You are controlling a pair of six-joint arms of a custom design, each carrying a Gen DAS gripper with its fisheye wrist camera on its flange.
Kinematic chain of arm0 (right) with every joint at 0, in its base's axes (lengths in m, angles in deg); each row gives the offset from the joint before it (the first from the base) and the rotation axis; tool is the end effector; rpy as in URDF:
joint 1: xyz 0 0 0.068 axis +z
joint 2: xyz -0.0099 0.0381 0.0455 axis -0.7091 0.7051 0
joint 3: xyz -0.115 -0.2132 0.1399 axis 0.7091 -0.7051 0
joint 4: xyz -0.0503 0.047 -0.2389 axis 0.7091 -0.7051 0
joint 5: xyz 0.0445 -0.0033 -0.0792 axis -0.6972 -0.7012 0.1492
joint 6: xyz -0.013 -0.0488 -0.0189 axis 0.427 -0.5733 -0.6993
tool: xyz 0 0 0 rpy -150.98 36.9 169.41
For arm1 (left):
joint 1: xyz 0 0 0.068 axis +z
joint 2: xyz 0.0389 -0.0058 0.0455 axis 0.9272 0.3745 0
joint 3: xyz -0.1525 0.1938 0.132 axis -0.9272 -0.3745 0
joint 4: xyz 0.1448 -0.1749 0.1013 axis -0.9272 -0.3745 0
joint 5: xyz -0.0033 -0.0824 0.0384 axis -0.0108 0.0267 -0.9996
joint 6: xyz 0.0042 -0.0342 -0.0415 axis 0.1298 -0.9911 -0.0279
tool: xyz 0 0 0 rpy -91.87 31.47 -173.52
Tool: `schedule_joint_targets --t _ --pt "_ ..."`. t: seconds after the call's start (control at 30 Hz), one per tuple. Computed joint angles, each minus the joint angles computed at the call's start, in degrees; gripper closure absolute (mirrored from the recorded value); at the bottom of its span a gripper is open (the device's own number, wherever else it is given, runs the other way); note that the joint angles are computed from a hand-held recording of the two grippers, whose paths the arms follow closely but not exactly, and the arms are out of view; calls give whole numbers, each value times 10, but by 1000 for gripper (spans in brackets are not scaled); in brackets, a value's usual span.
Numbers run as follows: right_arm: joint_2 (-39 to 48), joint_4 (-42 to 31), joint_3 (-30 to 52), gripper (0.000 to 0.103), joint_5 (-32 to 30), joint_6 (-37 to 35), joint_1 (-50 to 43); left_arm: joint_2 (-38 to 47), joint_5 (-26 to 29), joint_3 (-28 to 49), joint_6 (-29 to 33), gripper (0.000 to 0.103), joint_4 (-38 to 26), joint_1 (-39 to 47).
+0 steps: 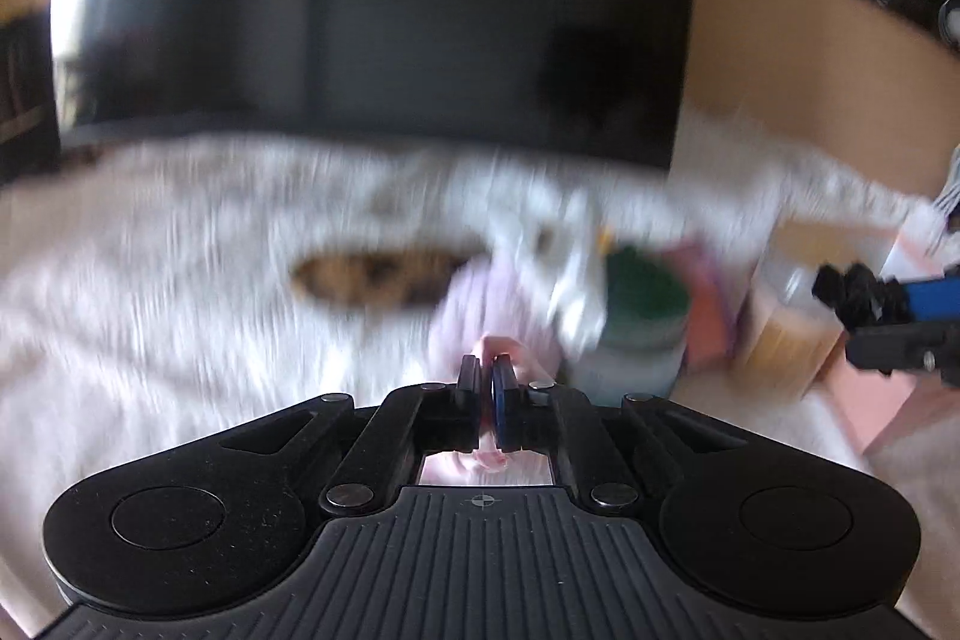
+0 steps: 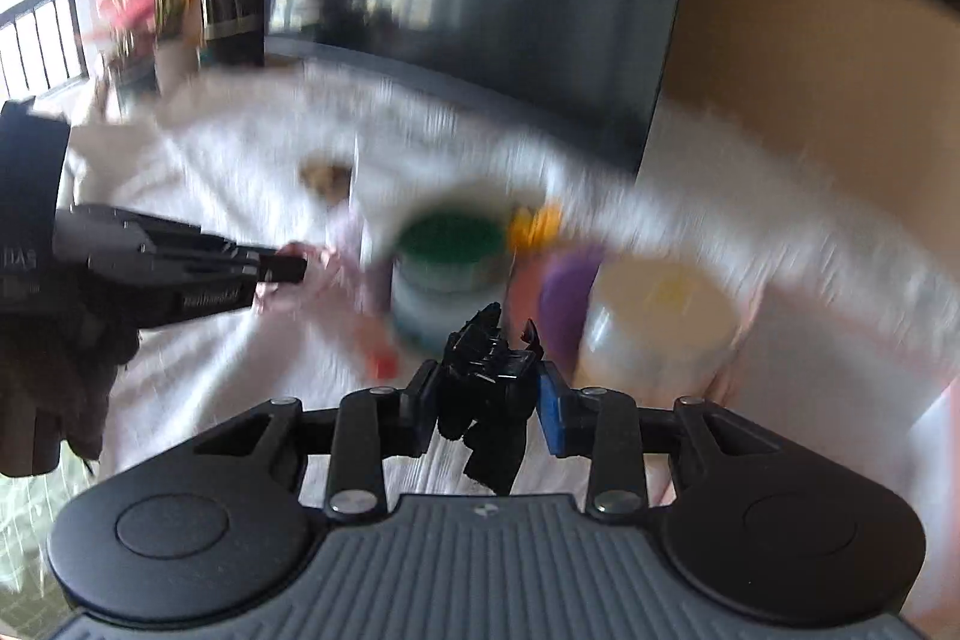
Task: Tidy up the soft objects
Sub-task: 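Lift the black clip with the right tool while the left tool grasps the pink bow tie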
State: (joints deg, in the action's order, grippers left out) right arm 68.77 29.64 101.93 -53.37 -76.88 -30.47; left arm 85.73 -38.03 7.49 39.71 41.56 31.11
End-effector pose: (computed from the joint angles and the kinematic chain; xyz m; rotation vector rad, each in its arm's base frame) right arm 0.2733 0.0771 0.1157 -0.5070 2.1376 0.2289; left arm 0.2971 -0.2054 0.1021 0.1330 2.1731 -0.0875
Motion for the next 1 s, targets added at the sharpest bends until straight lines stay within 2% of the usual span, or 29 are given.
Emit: schedule_joint_targets --t 0.2,0.4,0.63,0.77,1.0 --pt "-111 1 -13 70 6 -12 -40 -43 10 93 87 97 -35 -11" --pt "-149 12 -19 70 14 -13 -108 13 69 245 133 96 -70 -35" --pt "-136 41 -31 70 29 -11 -184 122 169 435 136 96 -136 -60" --pt "-131 52 -46 70 35 -9 -224 173 216 514 131 96 -169 -73" --pt "-85 71 -54 70 23 -8 -287 276 294 684 78 96 -281 -87"
